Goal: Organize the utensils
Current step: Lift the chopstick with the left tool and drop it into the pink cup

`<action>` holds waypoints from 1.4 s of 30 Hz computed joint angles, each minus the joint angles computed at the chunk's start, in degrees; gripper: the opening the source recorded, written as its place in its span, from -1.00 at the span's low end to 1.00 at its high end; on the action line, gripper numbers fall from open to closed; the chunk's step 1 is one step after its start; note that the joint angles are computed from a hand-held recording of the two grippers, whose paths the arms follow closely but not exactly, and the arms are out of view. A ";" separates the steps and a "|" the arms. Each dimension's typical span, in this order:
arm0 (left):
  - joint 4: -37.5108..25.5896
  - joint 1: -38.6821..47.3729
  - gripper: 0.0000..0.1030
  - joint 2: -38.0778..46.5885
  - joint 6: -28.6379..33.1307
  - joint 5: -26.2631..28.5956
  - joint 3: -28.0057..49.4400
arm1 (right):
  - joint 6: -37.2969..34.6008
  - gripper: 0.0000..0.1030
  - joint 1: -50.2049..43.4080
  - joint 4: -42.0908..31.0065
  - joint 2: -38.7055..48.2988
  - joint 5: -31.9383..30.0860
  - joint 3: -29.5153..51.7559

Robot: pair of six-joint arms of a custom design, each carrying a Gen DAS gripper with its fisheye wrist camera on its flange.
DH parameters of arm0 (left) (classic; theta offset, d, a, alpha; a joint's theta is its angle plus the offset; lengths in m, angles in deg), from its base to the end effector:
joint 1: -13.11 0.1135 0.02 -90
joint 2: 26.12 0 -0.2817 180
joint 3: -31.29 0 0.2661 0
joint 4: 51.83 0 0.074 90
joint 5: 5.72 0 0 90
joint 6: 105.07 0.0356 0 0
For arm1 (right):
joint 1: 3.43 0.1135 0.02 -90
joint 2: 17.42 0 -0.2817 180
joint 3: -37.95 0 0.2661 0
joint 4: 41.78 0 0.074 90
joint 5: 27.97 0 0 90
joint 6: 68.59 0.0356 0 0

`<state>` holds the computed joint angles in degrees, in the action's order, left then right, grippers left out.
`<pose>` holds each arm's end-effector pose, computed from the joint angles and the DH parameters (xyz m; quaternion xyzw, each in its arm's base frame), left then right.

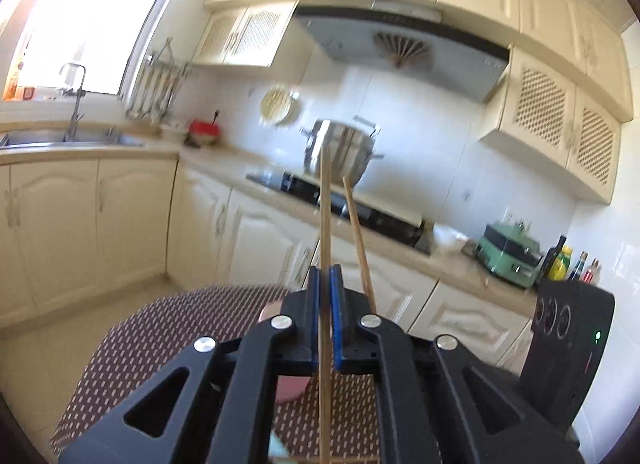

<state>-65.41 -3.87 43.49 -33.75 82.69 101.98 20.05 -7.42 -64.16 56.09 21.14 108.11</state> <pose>0.2823 -0.0852 0.3588 -0.0203 0.7796 -0.1813 0.5991 0.2975 0.0026 0.3243 -0.1675 0.7975 0.2722 0.5117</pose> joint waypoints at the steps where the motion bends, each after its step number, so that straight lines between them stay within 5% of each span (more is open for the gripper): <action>1: 2.48 -0.55 -0.90 1.14 0.13 -0.95 0.46 | 2.25 -0.89 0.39 2.01 -0.76 0.80 -0.45; 8: 17.41 -1.91 -0.90 7.87 2.05 -5.47 3.15 | 13.47 -0.89 2.37 18.09 5.00 5.26 0.30; 19: 28.62 -1.25 -0.90 19.23 4.47 -12.40 8.96 | 20.98 -0.89 3.45 32.20 15.47 9.54 6.37; 33: 25.66 0.38 -0.84 24.00 2.72 -10.51 9.18 | 18.92 -0.88 5.32 35.33 21.73 12.88 8.32; 42: 21.31 1.35 -0.23 20.60 2.85 -8.87 6.35 | 15.14 -0.88 4.99 34.15 17.89 13.52 3.13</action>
